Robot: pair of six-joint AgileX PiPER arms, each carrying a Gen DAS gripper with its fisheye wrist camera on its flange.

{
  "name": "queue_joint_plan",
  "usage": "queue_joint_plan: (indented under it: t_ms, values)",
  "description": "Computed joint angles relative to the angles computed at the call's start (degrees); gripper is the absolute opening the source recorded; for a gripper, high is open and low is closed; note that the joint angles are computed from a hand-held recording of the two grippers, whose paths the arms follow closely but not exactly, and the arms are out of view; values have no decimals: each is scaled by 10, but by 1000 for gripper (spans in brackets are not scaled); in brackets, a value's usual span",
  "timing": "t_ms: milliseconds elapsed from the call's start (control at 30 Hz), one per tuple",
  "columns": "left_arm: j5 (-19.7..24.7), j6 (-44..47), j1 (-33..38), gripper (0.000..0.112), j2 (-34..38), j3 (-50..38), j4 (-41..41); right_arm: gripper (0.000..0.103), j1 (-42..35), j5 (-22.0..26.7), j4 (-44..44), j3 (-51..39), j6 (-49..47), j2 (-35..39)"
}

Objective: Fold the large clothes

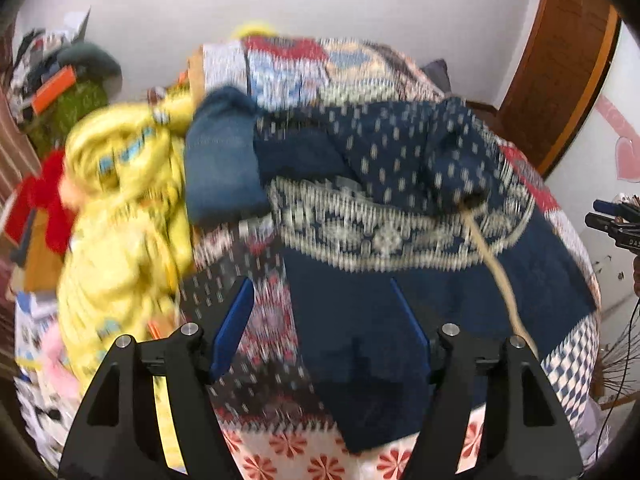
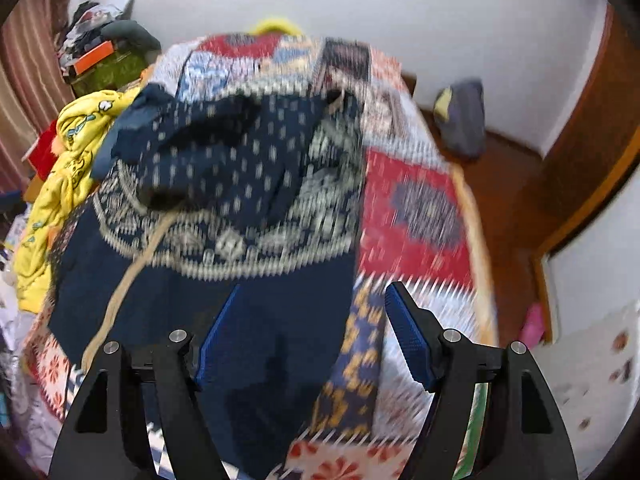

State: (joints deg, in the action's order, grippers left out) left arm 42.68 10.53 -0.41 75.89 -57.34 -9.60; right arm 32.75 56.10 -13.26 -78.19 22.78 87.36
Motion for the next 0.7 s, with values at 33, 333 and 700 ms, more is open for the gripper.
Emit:
queue_joint_plan:
  t_ms: [33, 333, 700]
  values:
    - [-8, 8, 5, 68, -1, 24, -11, 70, -1, -13, 10, 24, 5, -7]
    - [-49, 185, 69, 68, 64, 156, -234, 70, 5, -52, 41, 129, 27, -14]
    - [-38, 354, 106, 39, 111, 201, -447, 51, -35, -118, 183, 166, -59, -19]
